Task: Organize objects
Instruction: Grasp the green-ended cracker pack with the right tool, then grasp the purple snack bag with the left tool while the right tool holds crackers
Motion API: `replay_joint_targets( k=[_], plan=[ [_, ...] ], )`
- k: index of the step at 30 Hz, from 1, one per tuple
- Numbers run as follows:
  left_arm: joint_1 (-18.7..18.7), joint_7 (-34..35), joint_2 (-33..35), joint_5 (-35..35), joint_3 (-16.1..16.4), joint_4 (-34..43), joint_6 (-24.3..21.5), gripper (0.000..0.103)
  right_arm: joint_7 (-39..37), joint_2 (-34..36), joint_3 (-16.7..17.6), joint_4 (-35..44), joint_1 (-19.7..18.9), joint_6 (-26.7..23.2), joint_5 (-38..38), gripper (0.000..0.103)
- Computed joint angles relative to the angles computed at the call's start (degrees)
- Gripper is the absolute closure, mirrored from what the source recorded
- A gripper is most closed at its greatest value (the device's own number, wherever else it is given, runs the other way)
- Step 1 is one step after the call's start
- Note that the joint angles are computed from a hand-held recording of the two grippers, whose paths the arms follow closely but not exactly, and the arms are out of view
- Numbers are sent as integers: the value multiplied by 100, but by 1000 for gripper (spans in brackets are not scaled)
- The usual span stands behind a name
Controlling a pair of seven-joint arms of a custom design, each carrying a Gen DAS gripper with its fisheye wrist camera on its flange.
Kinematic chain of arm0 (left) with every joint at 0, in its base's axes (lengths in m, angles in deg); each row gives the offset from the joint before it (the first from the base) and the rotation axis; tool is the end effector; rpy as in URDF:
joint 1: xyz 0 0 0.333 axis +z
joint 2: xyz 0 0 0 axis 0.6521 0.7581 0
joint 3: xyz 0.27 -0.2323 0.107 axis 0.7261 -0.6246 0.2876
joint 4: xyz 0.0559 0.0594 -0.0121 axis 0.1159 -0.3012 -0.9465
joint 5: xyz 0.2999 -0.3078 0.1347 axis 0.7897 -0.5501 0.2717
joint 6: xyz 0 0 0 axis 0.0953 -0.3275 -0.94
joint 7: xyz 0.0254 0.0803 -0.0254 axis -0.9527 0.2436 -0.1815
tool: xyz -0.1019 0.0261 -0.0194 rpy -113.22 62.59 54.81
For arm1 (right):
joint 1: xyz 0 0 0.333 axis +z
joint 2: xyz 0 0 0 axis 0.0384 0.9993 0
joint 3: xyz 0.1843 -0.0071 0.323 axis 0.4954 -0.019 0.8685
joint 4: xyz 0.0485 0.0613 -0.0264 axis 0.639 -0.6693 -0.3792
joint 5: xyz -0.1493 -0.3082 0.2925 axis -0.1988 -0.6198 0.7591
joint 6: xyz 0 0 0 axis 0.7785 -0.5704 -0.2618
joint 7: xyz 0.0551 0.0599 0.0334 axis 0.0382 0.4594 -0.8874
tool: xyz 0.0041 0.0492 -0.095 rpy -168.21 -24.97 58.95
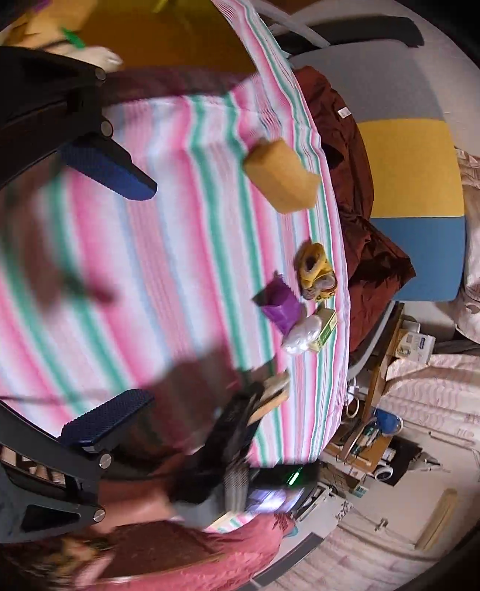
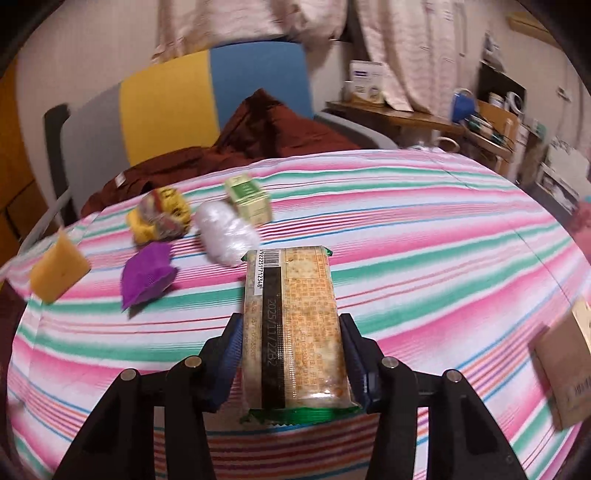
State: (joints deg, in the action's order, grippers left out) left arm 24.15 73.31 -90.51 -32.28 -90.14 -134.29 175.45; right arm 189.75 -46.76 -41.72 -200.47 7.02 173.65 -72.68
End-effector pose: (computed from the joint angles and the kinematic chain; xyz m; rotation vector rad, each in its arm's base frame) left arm 0.4707 -0.2074 0.4925 -1.4257 2.4471 -0.9174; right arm 0.4640 0.1469 0.4343 -1.3859 2.1030 -0.8029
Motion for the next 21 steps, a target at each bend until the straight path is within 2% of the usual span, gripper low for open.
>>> replay_joint_targets(
  k=[3, 7, 10, 14, 17, 20, 21],
  plan=[
    [139, -655, 646, 206, -176, 561, -8, 0, 174, -66, -24, -90, -31, -49, 117, 52],
    [215, -1457, 1323, 460, -324, 1192, -55, 0, 410, -111, -16, -186, -158, 160, -4, 52],
    [225, -2149, 1797, 900, -417, 1655, -170, 0, 504, -72, 43, -149, -202, 106, -111, 52],
    [197, -2767, 2343, 941, -457, 2268, -310, 0, 639, -55, 72, -127, -176, -16, -279, 52],
    [149, -3325, 2585, 1122, -448, 2521, -214, 0, 829, -63, 38, -144, -183, 60, -447, 52],
    [42, -3666, 2802, 1693, -397, 2752, -265, 1, 891, -53, 15, -135, -164, 63, -504, 52],
    [12, -3733, 2864, 1867, -380, 2804, -251, 4, 904, -49, 11, -132, -155, 53, -516, 52]
  ],
)
